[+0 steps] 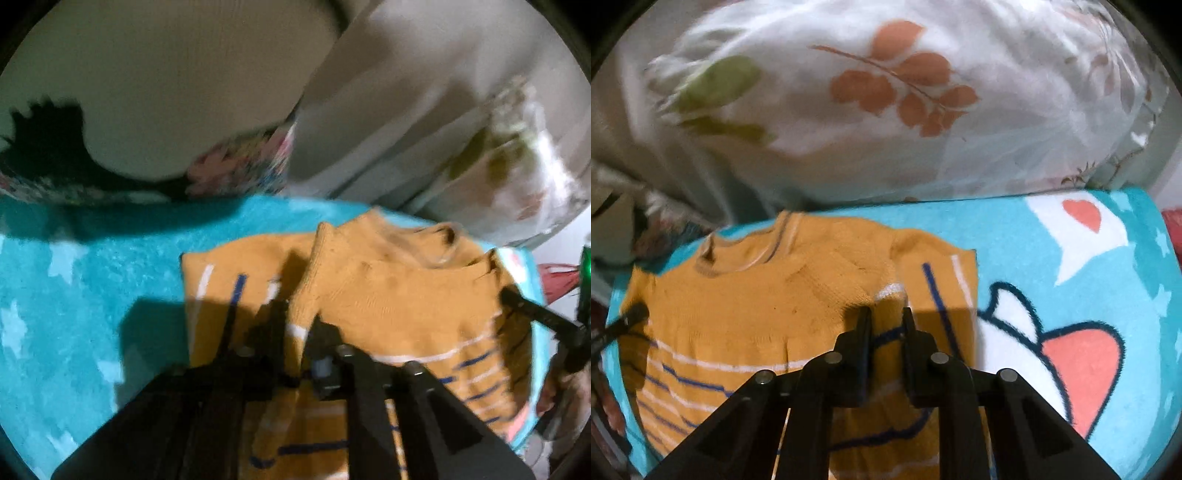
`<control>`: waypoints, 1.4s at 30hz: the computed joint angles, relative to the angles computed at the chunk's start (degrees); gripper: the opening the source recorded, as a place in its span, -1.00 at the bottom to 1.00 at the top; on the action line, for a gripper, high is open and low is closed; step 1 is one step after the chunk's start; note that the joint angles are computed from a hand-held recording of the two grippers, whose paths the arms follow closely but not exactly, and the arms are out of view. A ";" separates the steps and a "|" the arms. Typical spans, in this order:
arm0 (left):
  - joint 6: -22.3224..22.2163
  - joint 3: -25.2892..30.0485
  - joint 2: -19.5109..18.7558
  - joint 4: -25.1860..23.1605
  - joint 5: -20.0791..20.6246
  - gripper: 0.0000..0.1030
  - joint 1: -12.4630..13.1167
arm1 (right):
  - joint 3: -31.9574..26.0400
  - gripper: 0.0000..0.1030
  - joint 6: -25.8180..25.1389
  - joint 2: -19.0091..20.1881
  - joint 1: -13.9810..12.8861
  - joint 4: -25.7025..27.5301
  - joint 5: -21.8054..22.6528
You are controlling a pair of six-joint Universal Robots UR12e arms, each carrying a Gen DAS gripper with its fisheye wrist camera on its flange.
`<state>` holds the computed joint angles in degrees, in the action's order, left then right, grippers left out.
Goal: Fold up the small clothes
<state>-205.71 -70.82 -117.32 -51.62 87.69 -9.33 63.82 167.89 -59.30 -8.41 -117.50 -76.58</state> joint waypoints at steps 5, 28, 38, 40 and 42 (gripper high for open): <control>-1.66 -4.46 2.99 3.65 -2.03 0.15 0.83 | 0.40 -0.09 2.45 -0.54 -1.14 1.36 2.32; -14.63 -22.02 9.98 24.05 -20.31 1.00 3.54 | 21.15 0.49 12.38 -11.00 -11.61 2.56 33.17; -9.22 -12.01 4.92 12.64 -11.10 -0.37 0.52 | 14.23 -0.32 19.79 -5.38 -7.52 -3.61 28.95; -13.95 -12.47 5.32 12.93 -14.99 -0.44 1.37 | 13.75 -0.37 20.53 -5.24 -7.92 -2.06 30.33; -16.27 -13.35 6.18 13.67 -16.58 -0.48 1.77 | 13.82 -0.41 19.70 -5.74 -8.57 0.02 32.40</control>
<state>-221.98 -84.17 -111.14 -37.95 71.11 -7.56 77.64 187.59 -65.04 -16.98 -117.47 -44.18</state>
